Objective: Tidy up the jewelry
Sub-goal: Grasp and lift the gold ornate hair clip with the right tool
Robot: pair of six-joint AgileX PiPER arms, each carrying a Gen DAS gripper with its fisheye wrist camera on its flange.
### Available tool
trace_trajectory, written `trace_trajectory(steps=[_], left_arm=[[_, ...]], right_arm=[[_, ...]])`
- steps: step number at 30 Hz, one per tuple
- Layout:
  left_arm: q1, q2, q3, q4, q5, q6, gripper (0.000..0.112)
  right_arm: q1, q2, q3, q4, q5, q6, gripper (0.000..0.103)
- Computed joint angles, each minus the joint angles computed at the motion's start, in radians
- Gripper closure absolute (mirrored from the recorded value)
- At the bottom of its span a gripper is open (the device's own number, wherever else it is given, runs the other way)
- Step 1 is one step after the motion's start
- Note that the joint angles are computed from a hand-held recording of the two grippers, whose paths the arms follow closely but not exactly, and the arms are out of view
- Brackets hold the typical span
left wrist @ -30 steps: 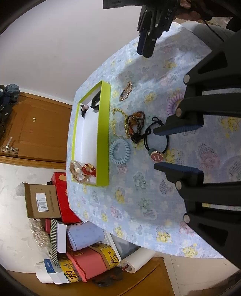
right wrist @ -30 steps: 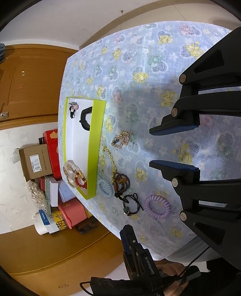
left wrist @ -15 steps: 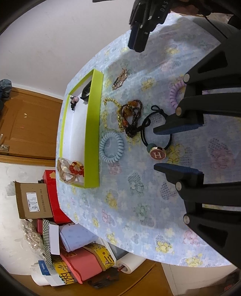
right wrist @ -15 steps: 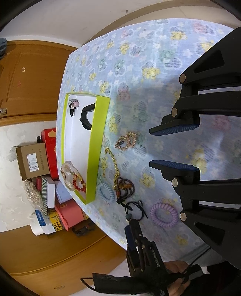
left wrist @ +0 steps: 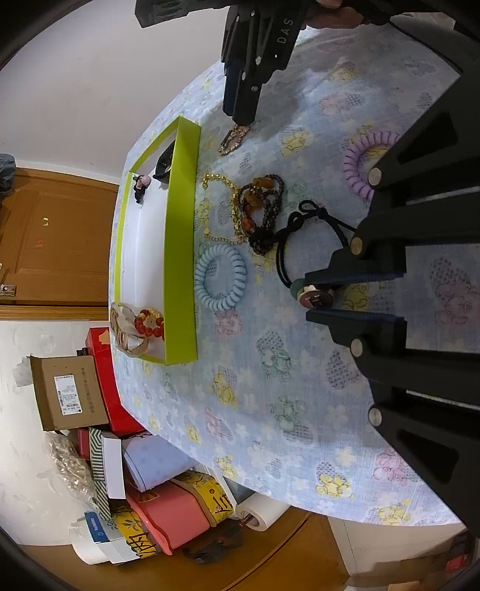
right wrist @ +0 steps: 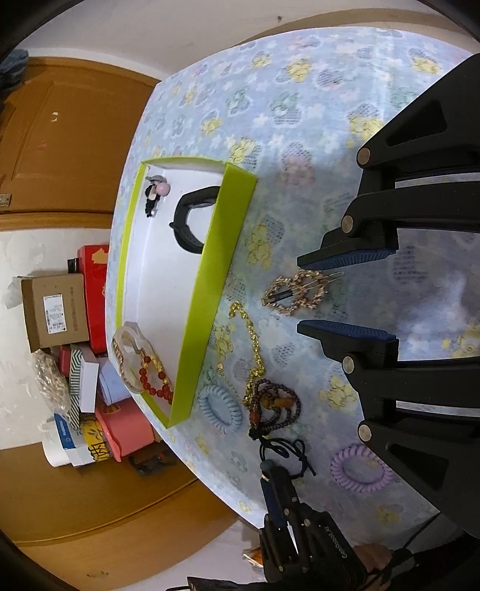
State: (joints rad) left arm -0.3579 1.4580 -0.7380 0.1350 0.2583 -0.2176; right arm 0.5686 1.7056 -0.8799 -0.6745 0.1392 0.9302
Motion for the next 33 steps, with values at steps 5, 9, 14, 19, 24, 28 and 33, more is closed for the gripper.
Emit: trace_trajectory(steps=[5,9,14,19,24,28,33], left_arm=[[-0.004,0.0,0.003,0.029,-0.005,-0.03,0.099],[-0.005,0.0,0.003,0.035,-0.005,-0.032,0.099],[-0.009,0.002,0.003,0.053,-0.008,-0.042,0.099],[-0.009,0.0,0.003,0.044,-0.009,-0.039,0.101],[-0.007,-0.023,0.017,-0.006,-0.005,0.015,0.101],[-0.009,-0.075,0.039,-0.024,-0.003,0.036,0.101],[0.002,-0.144,0.058,-0.078,0.015,0.089,0.101]], right_arm=[[0.003,0.005,-0.007,0.049,0.006,-0.065,0.086],[-0.005,0.02,-0.027,0.152,0.02,-0.187,0.089],[-0.001,0.034,-0.047,0.153,0.043,-0.213,0.093],[0.026,0.033,-0.049,0.014,0.064,-0.075,0.1],[0.05,0.0,-0.009,-0.119,0.063,0.077,0.1],[0.07,-0.05,0.036,-0.235,0.062,0.226,0.1],[0.104,-0.134,0.106,-0.374,0.076,0.416,0.1]])
